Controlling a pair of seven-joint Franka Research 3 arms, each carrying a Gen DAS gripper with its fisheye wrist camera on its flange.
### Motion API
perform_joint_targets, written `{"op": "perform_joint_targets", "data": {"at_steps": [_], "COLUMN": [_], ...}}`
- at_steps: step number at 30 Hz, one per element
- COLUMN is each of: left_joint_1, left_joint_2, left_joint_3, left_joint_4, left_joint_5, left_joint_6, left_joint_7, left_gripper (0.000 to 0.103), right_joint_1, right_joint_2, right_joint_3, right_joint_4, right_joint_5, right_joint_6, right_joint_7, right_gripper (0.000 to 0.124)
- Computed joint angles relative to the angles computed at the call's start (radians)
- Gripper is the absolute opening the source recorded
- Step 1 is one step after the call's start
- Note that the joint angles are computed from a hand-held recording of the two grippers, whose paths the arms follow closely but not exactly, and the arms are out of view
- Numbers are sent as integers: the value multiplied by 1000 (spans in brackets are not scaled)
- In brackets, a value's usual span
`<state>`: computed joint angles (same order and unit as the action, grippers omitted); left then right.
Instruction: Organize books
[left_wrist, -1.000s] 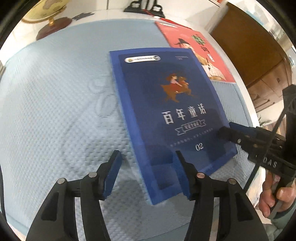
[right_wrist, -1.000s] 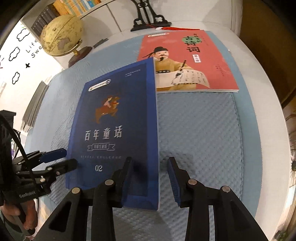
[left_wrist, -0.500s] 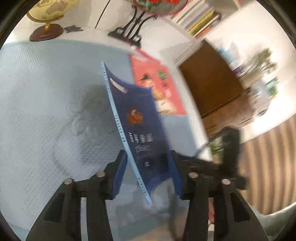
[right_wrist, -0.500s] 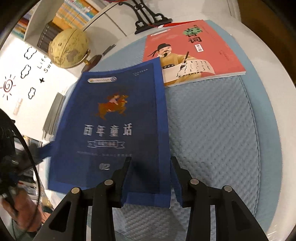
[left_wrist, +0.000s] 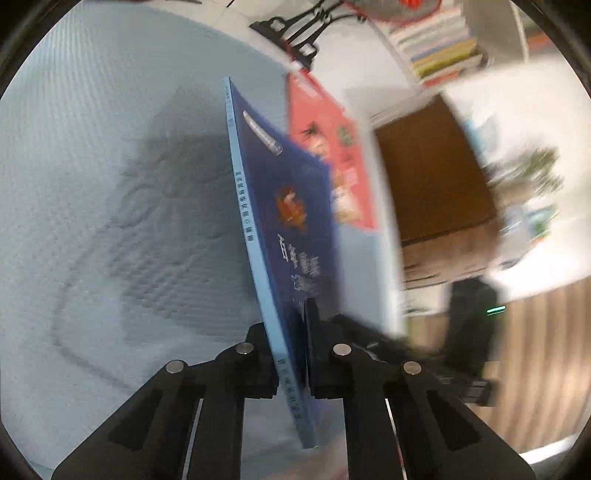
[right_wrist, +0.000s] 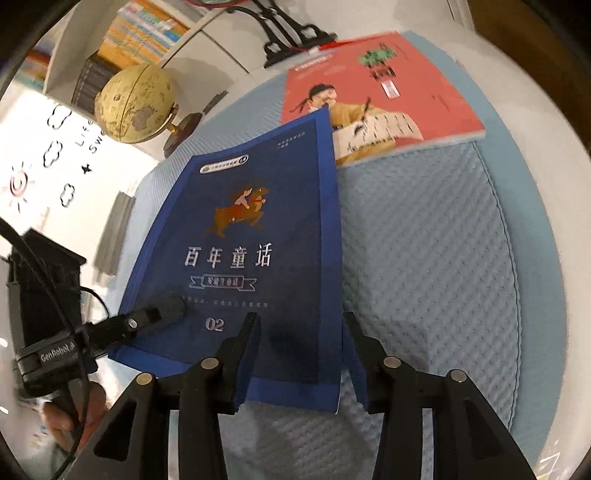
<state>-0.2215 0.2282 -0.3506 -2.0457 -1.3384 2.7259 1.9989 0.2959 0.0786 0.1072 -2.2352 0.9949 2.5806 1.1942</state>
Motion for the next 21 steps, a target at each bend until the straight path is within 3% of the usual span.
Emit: {"op": "perform_joint_targets", "data": {"at_steps": [3,6,9,10,12,15,21], "left_joint_1": [40,47,45,41,22,-6,-53], "left_joint_2": [-9,6,17,11,3,-4,-37], "left_joint_3": [3,26,43,47,52,54,57], "left_joint_4": [7,21,20,15,9,7,-23], "left_joint_5": [-178,-251,-261,-238,-152,44,524], "left_joint_6": [-100,-175,-218,-216,-179,-117,-10], "left_joint_7": [91,108,88,73,24,-73,-333], "left_gripper": [7,7,7,7,7,9,12], "right_joint_1": [-50,-109,-142,-142,-130,-82,16], "right_joint_2": [-2,42,80,82,75,45,5], "right_joint_3": [-22,-47,-47,-43,-36,-22,16], "right_joint_4": [-10,-15,-21,-19,-8,14,32], "right_joint_5": [241,491,671,696,677,502,114], "right_joint_6": [-121,-308,-403,-401,-364,-216,10], "right_joint_7": [-101,-197,-268,-276,-287,-268,-185], "right_gripper": [63,64,62,50,39,26,26]}}
